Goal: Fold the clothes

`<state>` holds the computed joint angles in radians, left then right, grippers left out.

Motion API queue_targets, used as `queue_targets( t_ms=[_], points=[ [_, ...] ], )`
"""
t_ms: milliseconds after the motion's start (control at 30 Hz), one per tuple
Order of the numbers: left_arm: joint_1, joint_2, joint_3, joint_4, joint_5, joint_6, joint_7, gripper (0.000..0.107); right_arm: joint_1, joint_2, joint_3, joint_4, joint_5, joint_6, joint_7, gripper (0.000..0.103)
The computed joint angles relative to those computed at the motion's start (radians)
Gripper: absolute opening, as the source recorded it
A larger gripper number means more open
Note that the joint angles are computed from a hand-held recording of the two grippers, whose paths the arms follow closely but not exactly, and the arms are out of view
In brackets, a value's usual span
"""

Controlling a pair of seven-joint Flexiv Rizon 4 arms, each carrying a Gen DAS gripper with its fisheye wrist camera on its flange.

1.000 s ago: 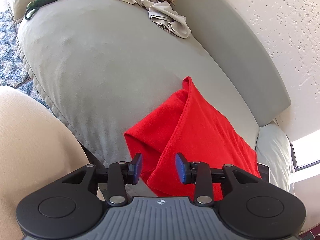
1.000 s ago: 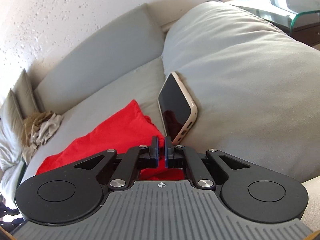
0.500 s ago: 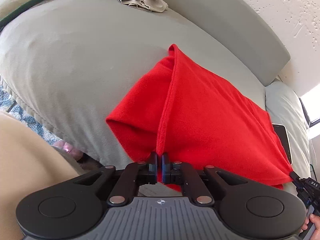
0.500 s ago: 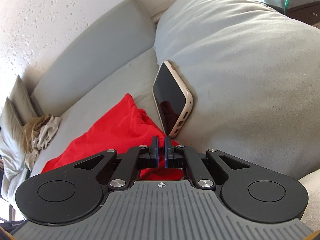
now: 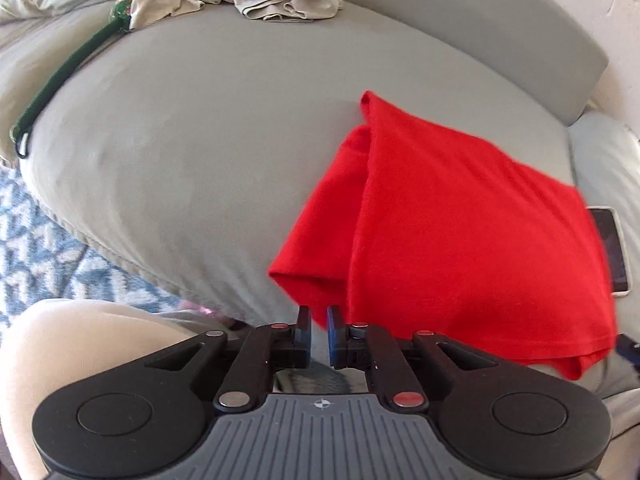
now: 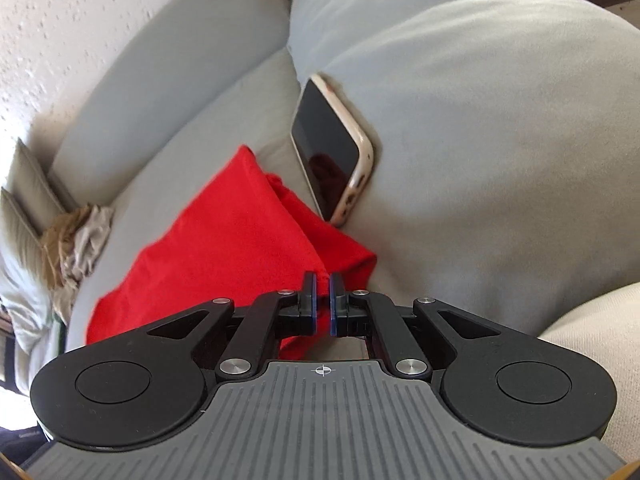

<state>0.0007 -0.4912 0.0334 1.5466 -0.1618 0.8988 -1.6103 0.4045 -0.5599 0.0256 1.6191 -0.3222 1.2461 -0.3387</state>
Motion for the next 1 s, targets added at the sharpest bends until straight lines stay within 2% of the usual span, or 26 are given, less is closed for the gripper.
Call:
queue_targets(
  t_ms=[33,67,100,133,233,333,433,500,567,600,633,667,733,800,833,867,933,1000],
  points=[
    [-0.018,0.007,0.021,0.009,0.034,0.028,-0.024,0.018,0.004,0.008,0.002,-0.005,-0.010,-0.046,-0.012,0.013],
    [-0.022,0.021,0.026,0.034,0.044,0.078,-0.033,0.023,0.020,0.023,-0.016,0.008,-0.034,-0.056,0.001,0.020],
    [-0.020,0.034,0.022,0.059,0.051,0.130,-0.036,0.023,0.036,0.039,-0.036,0.026,-0.062,-0.055,0.019,0.027],
    [0.001,0.042,-0.015,0.093,0.010,0.201,0.015,0.023,0.056,0.054,-0.067,0.051,-0.103,-0.026,0.052,0.042],
    [0.076,0.028,-0.183,0.154,-0.150,0.380,0.243,0.022,0.068,0.054,-0.100,0.069,-0.183,0.097,0.075,0.043],
    [0.057,-0.048,-0.252,0.104,-0.202,0.456,0.387,0.022,0.035,-0.022,-0.038,-0.027,-0.160,0.152,-0.017,0.038],
    [-0.040,-0.115,-0.164,0.011,-0.133,0.406,0.392,0.023,0.006,-0.118,0.053,-0.150,-0.103,0.135,-0.147,0.036],
    [-0.040,-0.119,-0.171,0.009,-0.122,0.363,0.447,0.026,-0.012,-0.158,0.116,-0.205,-0.068,0.087,-0.235,0.036],
    [-0.068,-0.109,-0.118,0.001,-0.073,0.277,0.467,0.029,-0.029,-0.188,0.174,-0.249,-0.036,0.031,-0.328,0.036],
    [-0.070,-0.100,-0.112,0.008,-0.051,0.272,0.501,0.029,-0.041,-0.190,0.204,-0.255,-0.020,-0.011,-0.380,0.035],
    [-0.077,-0.086,-0.098,0.002,-0.027,0.232,0.525,0.029,-0.049,-0.187,0.224,-0.259,-0.004,-0.048,-0.422,0.031],
    [-0.076,-0.071,-0.095,-0.002,-0.018,0.190,0.550,0.028,-0.059,-0.178,0.244,-0.263,0.018,-0.080,-0.458,0.029],
    [-0.026,-0.055,-0.152,0.014,-0.095,0.187,0.621,0.029,-0.098,-0.159,0.306,-0.298,0.106,-0.181,-0.506,0.032],
    [0.026,-0.050,-0.215,0.026,-0.209,0.201,0.691,0.039,-0.094,-0.136,0.280,-0.277,0.140,-0.111,-0.509,0.037],
    [0.023,-0.064,-0.209,0.002,-0.241,0.206,0.661,0.040,-0.089,-0.125,0.262,-0.266,0.153,-0.068,-0.510,0.046],
    [0.020,-0.080,-0.202,-0.024,-0.270,0.209,0.629,0.040,-0.062,-0.117,0.212,-0.258,0.142,-0.034,-0.487,0.054],
    [0.012,-0.125,-0.179,-0.104,-0.305,0.175,0.539,0.041,0.007,-0.108,0.083,-0.245,0.098,0.028,-0.418,0.055],
    [0.008,-0.183,-0.156,-0.211,-0.321,0.108,0.428,0.042,0.045,-0.122,-0.002,-0.264,0.080,0.052,-0.322,0.055]
  ],
)
